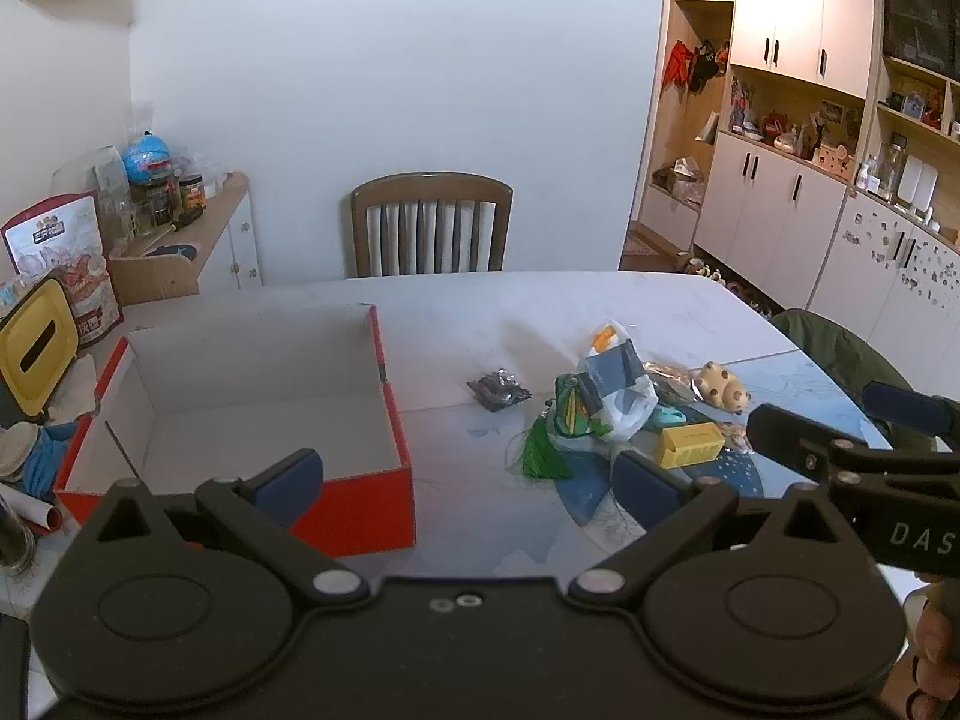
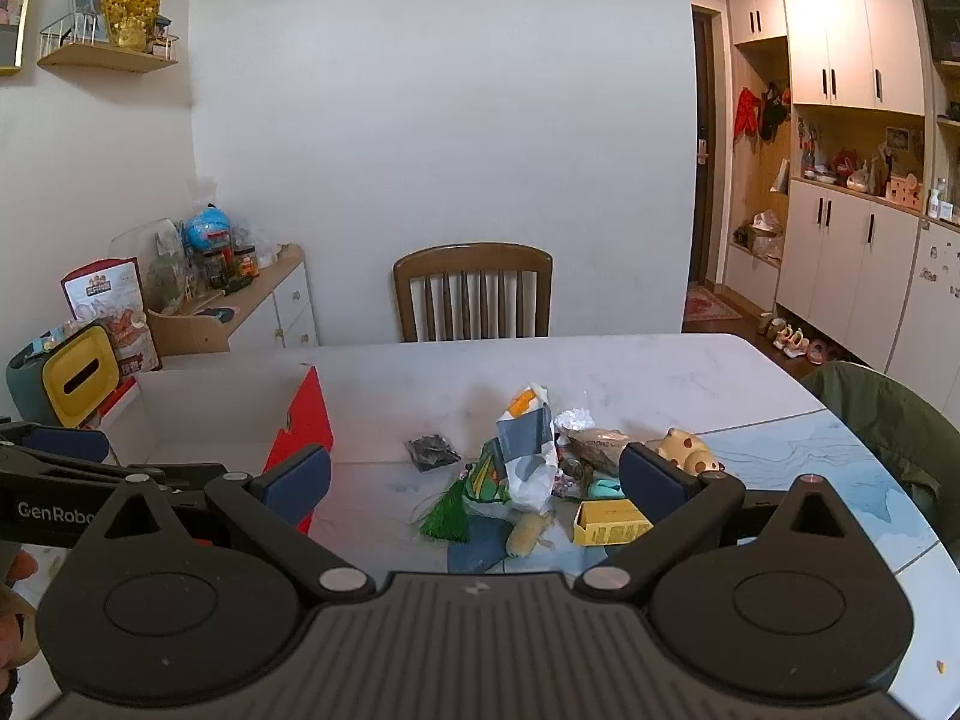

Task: Organize objects
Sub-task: 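Move both tools toward the cluster of items on the table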

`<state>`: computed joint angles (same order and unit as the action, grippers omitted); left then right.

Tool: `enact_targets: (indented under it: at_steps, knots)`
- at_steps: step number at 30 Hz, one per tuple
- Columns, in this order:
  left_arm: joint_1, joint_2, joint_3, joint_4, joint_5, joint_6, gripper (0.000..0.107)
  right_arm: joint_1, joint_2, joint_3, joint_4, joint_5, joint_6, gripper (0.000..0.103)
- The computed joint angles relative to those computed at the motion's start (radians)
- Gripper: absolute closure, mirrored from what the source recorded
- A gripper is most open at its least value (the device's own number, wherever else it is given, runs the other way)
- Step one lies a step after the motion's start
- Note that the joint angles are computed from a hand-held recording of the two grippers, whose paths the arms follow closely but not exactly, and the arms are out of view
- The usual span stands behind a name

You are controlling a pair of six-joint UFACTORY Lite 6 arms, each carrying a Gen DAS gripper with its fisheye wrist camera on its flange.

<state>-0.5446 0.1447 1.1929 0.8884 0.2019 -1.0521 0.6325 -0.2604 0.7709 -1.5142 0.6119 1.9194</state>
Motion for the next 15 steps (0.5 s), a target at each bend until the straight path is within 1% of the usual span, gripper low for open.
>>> enact_targets:
  at_steps: [4,9,12,15]
  knots:
    - [-0.013,-0.004,-0.002,0.010,0.004,-0.012,0.005,-0.004,-0.013,-0.017,-0.009,-0.004,0.014,0.000]
    - [-0.043,0.007,0.011,0.074,0.027,-0.085,0.005,-0.009,-0.049,-0.039,0.005,-0.002,0.004,0.000]
    - [-0.050,0.013,0.020,0.071,0.034,-0.087,0.005,-0.021,-0.064,-0.048,0.005,-0.011,-0.001,0.000]
    - [-0.073,0.029,0.047,0.078,0.063,-0.103,0.005,-0.038,-0.076,-0.052,0.011,-0.030,-0.017,0.000]
